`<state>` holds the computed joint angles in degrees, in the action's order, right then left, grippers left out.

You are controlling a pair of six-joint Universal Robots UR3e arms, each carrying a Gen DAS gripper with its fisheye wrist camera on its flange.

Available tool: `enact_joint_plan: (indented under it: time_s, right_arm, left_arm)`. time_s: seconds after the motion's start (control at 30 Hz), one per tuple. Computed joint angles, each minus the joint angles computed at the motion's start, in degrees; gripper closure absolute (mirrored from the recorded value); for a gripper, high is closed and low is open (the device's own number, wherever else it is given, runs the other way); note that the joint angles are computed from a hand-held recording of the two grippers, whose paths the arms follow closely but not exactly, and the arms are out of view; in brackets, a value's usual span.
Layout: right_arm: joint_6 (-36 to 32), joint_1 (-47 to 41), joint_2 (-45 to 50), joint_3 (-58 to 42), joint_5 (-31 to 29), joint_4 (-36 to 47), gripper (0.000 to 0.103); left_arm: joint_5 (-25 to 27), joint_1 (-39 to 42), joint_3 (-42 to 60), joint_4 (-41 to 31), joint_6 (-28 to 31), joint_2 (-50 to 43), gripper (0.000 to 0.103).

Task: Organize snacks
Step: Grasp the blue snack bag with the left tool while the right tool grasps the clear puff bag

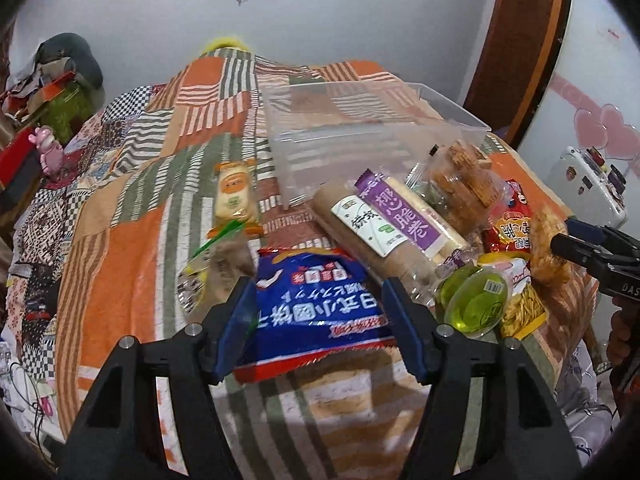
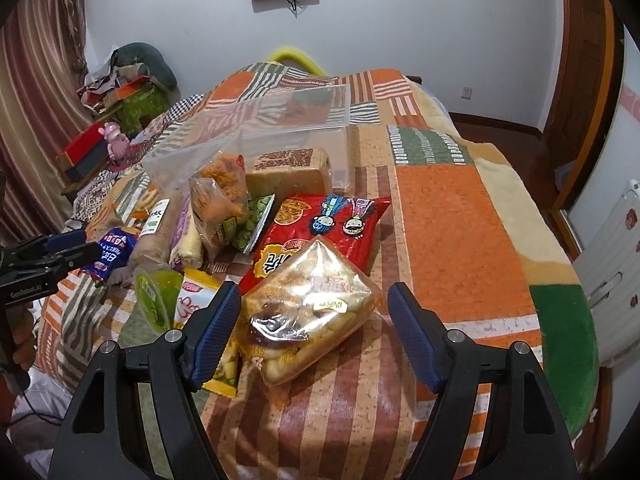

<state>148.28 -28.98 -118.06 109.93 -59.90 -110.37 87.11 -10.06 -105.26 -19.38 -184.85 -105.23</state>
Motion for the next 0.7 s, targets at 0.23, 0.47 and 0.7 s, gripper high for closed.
enact_joint_plan:
  time_s: [0.23, 0.47, 0.7]
  right_arm:
    - [0.39, 0.69, 1.16, -0.45, -0.02, -0.57, 0.028]
    - [2.24, -0.35, 1.72, -2.87, -0.54, 2.83, 0.018]
    - [2.20, 0.42, 2.90, -2.88, -0.39, 5.54, 0.018]
  left_arm:
    - [1.94, -0.96, 4.57, -2.00, 0.30, -5.61, 0.038]
    - [2.62, -0.26, 4.60, -2.00, 0.09, -7.44, 0.034]
    - [0.54, 1.72, 1.32, -0.62, -0.45, -6.94, 0.030]
